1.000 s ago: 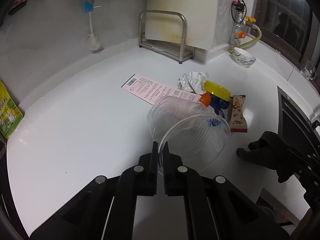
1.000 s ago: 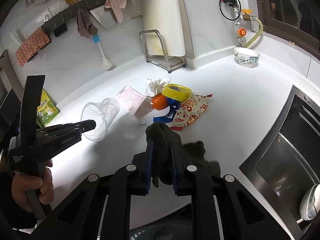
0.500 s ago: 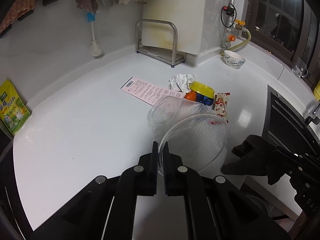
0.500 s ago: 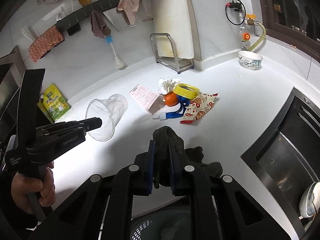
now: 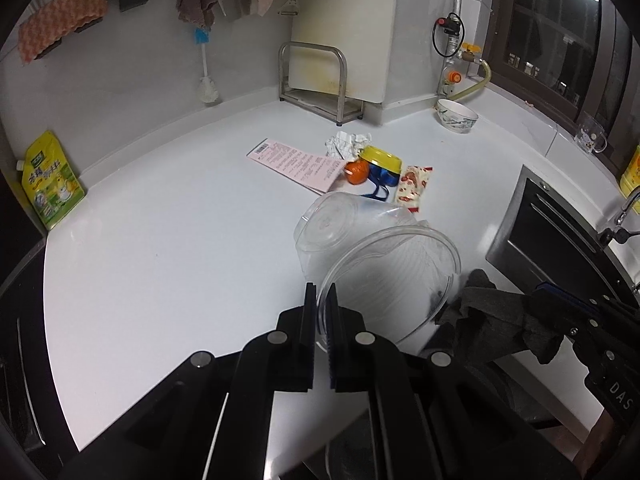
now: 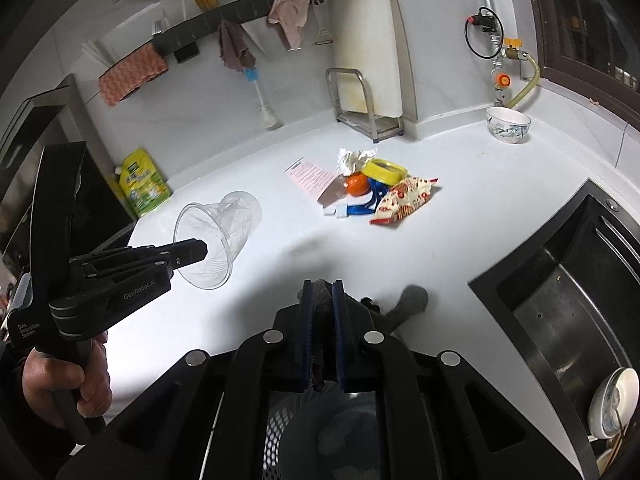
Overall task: Collect trash
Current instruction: 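Carry the cup and cloth to the wastebasket and open both tools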
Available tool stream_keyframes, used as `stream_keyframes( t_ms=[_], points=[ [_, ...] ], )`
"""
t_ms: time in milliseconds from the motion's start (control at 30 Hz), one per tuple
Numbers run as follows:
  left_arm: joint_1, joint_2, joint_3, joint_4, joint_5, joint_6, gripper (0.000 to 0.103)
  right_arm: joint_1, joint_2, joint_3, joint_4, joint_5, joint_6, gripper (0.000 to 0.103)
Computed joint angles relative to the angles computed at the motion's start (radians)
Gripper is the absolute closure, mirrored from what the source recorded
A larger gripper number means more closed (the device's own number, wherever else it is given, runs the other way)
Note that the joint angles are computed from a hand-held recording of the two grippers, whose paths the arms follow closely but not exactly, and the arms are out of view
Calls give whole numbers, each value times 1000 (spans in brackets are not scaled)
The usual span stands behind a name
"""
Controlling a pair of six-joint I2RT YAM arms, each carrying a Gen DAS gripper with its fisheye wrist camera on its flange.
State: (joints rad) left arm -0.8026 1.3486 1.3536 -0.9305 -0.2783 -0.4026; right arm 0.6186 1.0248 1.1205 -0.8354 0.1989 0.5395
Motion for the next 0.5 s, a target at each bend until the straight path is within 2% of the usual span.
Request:
stream_keyframes(
  t_ms=[267,500],
  points=[
    [-186,-61,-35,-87,-114,-195,98,83,-134,-36,-98,19,9,96],
    [-365,-79,-51,-174,-200,-387,98,208,-234,-65,-192,63,64,97]
  ],
)
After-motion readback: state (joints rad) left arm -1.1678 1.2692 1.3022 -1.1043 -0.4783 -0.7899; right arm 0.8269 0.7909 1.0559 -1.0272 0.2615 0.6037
